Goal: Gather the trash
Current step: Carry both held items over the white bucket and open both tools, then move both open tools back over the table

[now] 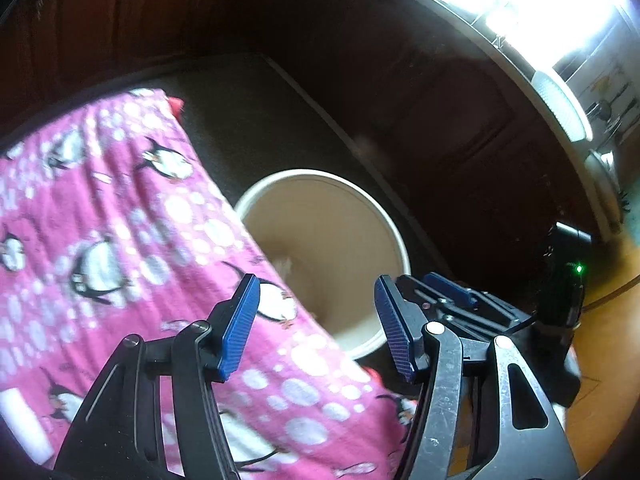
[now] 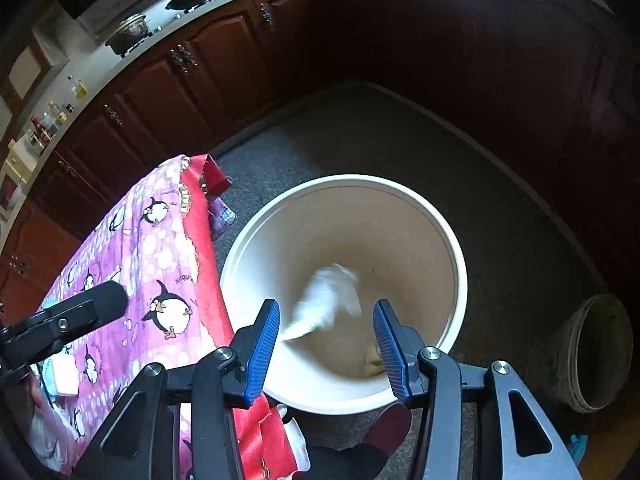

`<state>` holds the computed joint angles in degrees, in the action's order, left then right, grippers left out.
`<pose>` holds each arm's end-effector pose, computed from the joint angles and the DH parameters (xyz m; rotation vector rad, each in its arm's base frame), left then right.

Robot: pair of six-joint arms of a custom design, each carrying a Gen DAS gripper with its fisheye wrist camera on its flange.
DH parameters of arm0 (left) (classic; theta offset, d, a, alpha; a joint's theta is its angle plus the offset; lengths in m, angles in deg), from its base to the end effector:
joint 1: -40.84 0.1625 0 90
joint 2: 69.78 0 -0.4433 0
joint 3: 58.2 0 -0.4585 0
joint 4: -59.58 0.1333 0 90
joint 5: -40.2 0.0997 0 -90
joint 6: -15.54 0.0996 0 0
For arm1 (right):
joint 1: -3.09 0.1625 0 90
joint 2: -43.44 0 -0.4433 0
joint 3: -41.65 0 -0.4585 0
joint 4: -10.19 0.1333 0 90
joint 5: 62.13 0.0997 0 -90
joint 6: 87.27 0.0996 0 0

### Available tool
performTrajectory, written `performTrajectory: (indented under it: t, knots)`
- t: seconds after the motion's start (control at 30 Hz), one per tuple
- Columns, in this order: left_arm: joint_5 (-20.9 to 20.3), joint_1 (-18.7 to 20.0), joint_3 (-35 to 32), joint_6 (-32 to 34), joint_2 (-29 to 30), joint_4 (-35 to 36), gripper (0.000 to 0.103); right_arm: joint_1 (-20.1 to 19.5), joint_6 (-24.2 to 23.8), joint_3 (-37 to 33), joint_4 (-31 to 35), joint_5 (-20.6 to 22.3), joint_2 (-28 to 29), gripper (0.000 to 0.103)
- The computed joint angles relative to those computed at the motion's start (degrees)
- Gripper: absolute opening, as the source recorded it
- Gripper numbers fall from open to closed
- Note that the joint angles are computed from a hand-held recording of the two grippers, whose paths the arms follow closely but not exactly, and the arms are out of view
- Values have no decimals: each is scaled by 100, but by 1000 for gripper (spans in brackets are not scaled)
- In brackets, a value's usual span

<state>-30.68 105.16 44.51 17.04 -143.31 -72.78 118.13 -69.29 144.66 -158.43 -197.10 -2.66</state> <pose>-0.1298 -0.6528 0.2952 0.6123 2.7676 -0.4201 0.3433 -0.5862 0.0692 -0.0428 -2.4334 0.8010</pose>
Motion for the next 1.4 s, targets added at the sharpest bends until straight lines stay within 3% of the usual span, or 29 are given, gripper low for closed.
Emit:
performTrajectory:
  t: [0.23, 0.4, 0.9, 1.2, 1.4]
  knots:
    - [983, -247, 486, 305, -379, -465, 58, 120, -102, -3, -56, 14, 45, 47]
    - [1366, -334, 724, 432, -652, -598, 58, 254, -190, -71, -103, 34, 102, 49]
    - [1647, -268, 1025, 182, -1648, -13, 58, 757, -763, -727, -35, 517, 674, 63]
    - [1755, 99, 990, -27, -2353, 617, 58, 958, -884, -1298, 442, 1156, 1230, 63]
    - [2098, 505, 967, -110, -2830, 895, 58, 1083, -1094, -1663, 785, 1412, 1564, 63]
